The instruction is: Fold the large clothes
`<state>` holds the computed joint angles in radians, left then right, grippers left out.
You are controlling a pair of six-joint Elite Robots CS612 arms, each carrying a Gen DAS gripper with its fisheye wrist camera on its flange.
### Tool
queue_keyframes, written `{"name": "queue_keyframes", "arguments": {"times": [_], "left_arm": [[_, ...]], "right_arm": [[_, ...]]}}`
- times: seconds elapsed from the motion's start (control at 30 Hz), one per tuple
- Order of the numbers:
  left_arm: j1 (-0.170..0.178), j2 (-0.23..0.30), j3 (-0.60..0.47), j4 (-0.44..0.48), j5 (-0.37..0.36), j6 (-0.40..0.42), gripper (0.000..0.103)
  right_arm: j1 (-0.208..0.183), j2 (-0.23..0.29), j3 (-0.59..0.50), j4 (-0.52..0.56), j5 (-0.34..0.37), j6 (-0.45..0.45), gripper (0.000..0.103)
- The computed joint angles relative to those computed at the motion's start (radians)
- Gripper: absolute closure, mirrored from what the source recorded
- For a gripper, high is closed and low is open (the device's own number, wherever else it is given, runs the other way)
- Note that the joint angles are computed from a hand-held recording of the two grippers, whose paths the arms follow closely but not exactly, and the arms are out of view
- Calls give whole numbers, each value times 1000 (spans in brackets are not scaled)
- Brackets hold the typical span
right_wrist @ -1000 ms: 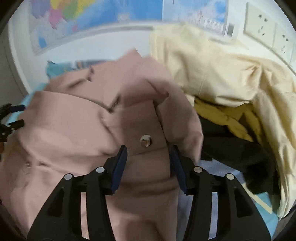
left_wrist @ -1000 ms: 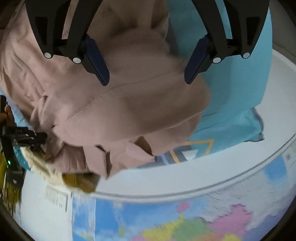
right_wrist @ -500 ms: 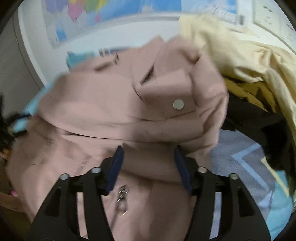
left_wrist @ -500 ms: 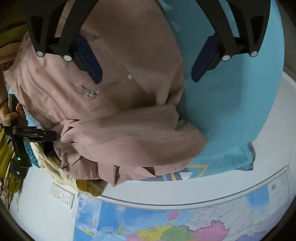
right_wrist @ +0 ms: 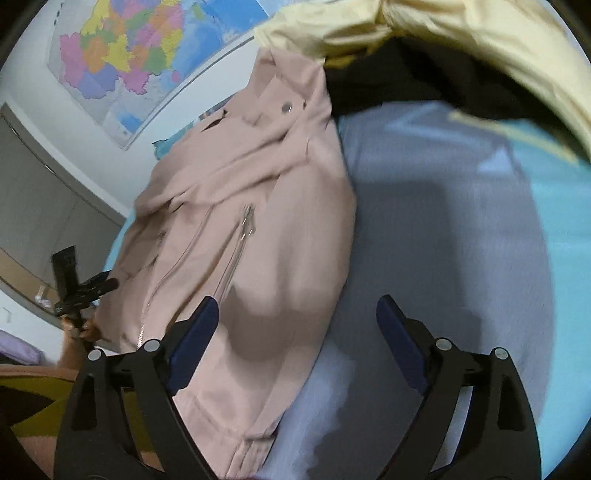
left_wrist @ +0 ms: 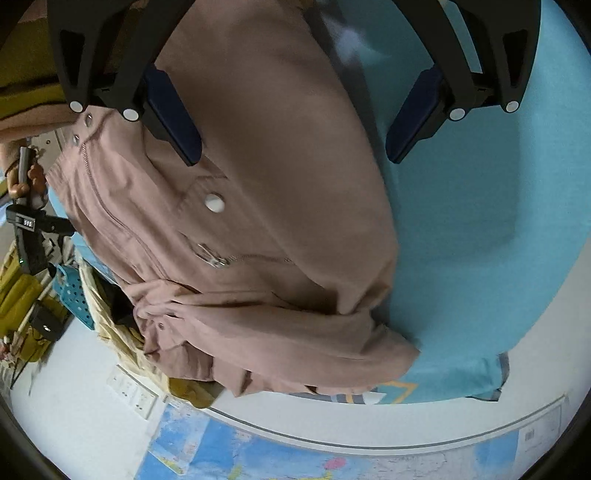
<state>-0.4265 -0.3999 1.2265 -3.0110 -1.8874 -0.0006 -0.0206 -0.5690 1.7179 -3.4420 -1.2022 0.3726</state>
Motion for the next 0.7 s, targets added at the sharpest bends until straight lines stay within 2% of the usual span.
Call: {"name": "queue_keyframes", "arguments": {"times": [0.13, 0.2, 0.4, 0.5, 0.53, 0.57, 0.6, 0.63, 0.67, 0.7], "left_arm": [[2, -10, 27, -4, -68, 9, 7], [4, -12, 36, -10, -117, 2, 7], [9, 12, 0, 11, -267, -30, 7], [-3, 12, -5, 15, -236, -31, 7], [-5, 9, -3, 18, -224, -28, 8], [-10, 4, 3, 18, -202, -25, 12], [-16, -1, 11, 11, -170, -21, 18], [-19, -7, 20, 8, -140, -15, 31], [-25, -11, 26, 4, -107, -17, 41], [-28, -16, 33, 2, -79, -21, 43]], "right_arm": [[0, 6, 14, -41, 74, 1, 15], [9, 11, 9, -50, 82, -4, 15], [12, 45, -41, -65, 177, -9, 15], [5, 71, -73, -88, 241, 14, 16], [6, 77, -82, -90, 257, 13, 22], [6, 85, -96, -80, 278, 14, 34], [6, 91, -106, -77, 288, 26, 39], [8, 93, -110, -72, 293, 25, 44], [7, 93, -111, -69, 299, 21, 44], [4, 96, -111, -76, 312, 35, 44]]}}
